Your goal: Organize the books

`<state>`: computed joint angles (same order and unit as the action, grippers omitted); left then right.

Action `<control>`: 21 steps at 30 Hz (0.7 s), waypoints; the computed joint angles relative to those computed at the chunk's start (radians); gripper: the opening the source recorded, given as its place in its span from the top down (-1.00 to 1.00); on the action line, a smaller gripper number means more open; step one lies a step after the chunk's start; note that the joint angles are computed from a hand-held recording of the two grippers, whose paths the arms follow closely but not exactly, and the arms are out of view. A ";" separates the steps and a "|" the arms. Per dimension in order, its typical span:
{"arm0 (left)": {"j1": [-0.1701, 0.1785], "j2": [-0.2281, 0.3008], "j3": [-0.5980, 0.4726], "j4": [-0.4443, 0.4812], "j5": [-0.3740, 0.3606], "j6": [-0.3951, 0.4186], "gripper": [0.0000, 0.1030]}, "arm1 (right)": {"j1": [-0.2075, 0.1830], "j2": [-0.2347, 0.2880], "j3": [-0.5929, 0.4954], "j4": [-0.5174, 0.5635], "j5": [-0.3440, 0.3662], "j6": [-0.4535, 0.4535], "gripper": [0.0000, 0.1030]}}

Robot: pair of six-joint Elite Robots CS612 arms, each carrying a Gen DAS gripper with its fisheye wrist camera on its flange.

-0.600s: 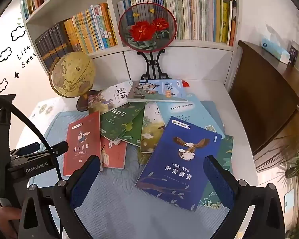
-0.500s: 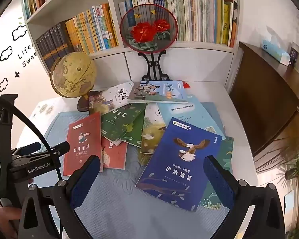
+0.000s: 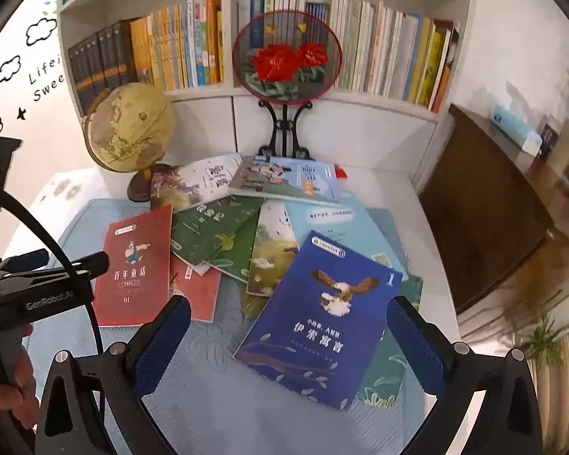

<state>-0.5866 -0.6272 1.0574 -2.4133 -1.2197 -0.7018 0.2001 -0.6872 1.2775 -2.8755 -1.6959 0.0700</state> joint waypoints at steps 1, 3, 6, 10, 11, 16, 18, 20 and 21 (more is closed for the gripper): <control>0.001 0.002 -0.004 0.005 -0.003 0.001 -0.93 | -0.001 -0.001 0.009 -0.021 -0.004 0.007 -1.00; 0.002 0.009 -0.015 0.007 -0.016 0.018 -0.93 | -0.007 0.005 0.018 -0.088 -0.008 0.027 -1.00; -0.004 0.017 -0.035 0.046 0.023 0.056 -0.93 | -0.013 0.026 0.018 -0.195 -0.035 0.033 -1.00; -0.009 0.010 -0.022 0.027 0.051 0.058 -0.93 | -0.018 0.045 -0.007 -0.190 -0.045 -0.008 -1.00; -0.007 0.007 -0.017 0.029 0.047 0.043 -0.93 | -0.019 0.047 -0.008 -0.193 -0.042 -0.012 -1.00; -0.001 -0.001 -0.005 0.034 0.043 -0.003 -0.93 | -0.016 0.055 -0.018 -0.217 -0.051 -0.023 -1.00; 0.000 -0.006 0.000 0.031 0.050 -0.020 -0.93 | -0.019 0.055 -0.017 -0.222 -0.029 -0.008 -1.00; 0.000 -0.011 0.008 0.025 0.057 -0.038 -0.93 | -0.019 0.055 -0.020 -0.217 -0.023 0.001 -1.00; 0.000 -0.013 0.011 0.028 0.066 -0.047 -0.93 | -0.019 0.056 -0.020 -0.220 -0.022 0.006 -1.00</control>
<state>-0.5863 -0.6400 1.0688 -2.3853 -1.1541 -0.7490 0.1815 -0.6315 1.2576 -3.0960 -1.7180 0.0759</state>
